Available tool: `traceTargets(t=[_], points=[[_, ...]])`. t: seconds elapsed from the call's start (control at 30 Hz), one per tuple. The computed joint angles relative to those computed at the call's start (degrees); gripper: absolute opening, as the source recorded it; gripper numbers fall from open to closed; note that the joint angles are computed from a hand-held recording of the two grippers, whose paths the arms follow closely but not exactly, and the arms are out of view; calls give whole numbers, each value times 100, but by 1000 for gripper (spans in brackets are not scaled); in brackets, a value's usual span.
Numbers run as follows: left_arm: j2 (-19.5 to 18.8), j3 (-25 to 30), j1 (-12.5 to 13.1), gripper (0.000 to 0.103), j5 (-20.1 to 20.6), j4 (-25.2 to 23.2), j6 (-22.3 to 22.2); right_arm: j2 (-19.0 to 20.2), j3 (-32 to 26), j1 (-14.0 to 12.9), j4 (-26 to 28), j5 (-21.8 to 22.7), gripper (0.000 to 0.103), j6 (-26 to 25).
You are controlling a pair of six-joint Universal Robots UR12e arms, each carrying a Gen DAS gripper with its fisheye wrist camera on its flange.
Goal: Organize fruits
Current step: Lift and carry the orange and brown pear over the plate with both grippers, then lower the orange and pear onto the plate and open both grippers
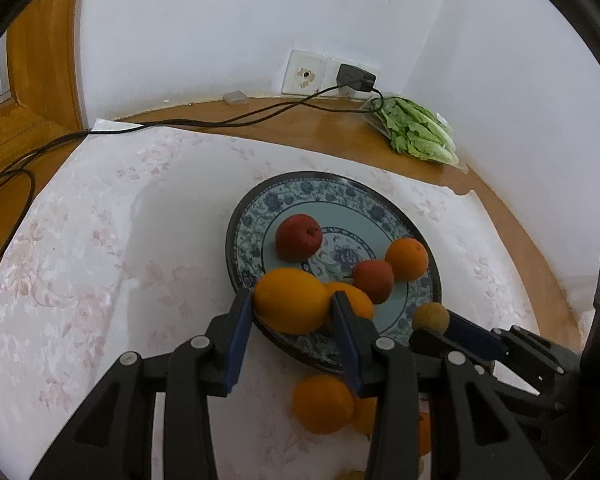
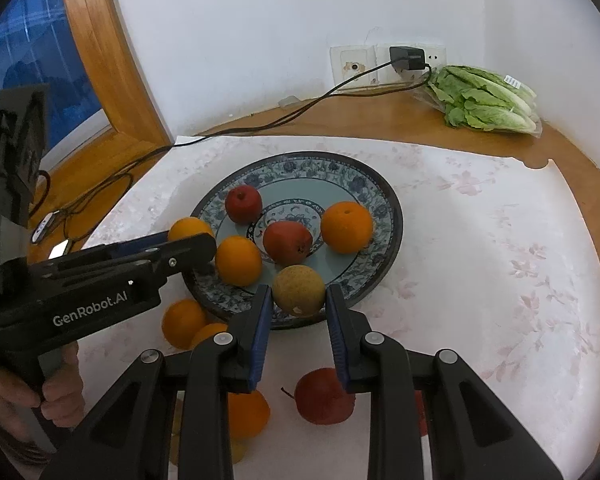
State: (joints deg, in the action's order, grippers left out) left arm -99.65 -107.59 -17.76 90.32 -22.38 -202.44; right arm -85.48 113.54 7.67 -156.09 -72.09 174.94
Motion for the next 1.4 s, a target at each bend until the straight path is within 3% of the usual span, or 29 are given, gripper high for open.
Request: traceTargets(t=[0.57, 1.07, 1.4], points=[[-26, 16, -27, 42, 136, 7, 107, 41, -24, 64, -16, -60, 28, -94], [110, -15, -45, 61, 169, -125, 54, -58, 70, 22, -80, 22, 37, 15], [293, -125, -79, 61, 225, -282, -47, -242, 219, -55, -160, 60, 44, 39]])
